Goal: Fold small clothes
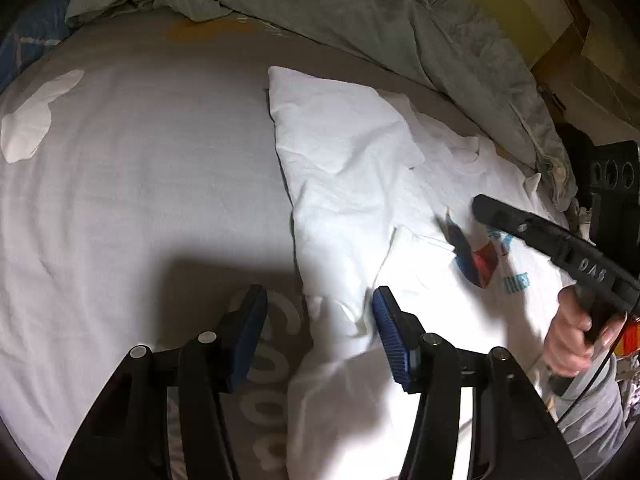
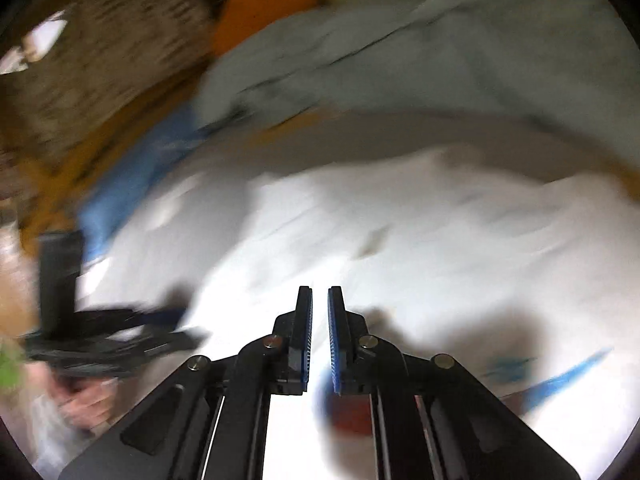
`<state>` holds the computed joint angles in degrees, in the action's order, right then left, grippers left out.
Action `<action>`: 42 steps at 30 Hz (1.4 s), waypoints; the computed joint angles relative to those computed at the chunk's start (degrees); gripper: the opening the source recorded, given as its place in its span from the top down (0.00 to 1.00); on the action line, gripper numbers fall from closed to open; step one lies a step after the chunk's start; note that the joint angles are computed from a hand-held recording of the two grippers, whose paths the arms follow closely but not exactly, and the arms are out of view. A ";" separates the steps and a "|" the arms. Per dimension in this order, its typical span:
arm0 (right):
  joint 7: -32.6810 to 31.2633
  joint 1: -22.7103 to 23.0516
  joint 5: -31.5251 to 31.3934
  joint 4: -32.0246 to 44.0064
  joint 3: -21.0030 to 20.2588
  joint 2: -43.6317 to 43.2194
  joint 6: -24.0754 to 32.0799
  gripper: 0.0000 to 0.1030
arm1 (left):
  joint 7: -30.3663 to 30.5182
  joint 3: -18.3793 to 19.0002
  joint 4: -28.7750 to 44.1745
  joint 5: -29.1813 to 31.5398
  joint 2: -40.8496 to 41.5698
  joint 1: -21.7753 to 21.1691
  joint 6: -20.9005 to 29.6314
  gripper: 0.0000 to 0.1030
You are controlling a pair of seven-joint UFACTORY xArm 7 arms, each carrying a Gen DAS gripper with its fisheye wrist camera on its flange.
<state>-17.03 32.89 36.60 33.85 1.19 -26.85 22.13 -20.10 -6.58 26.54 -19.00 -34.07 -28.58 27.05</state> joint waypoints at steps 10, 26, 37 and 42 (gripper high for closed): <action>10.06 -2.79 -7.89 9.72 7.21 13.26 4.50 0.93 | -2.61 0.79 -4.19 -0.67 -7.01 0.11 0.55 0.49; 8.72 -4.57 -12.60 -1.14 8.21 -5.65 13.62 0.93 | -8.57 -4.70 -2.15 6.54 -3.46 2.36 3.28 0.48; 19.58 -5.15 -15.31 14.82 9.69 14.27 10.03 0.93 | -10.42 -3.73 -4.36 8.97 -7.82 -0.36 5.11 0.46; 18.12 -5.53 -9.27 16.48 8.11 18.10 13.31 0.93 | -6.85 1.58 -9.21 2.53 -13.54 -3.64 -3.76 0.46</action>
<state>1.10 27.36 27.33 50.33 9.30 -8.75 35.44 -26.95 -5.00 17.33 -16.47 -47.61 -32.22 23.29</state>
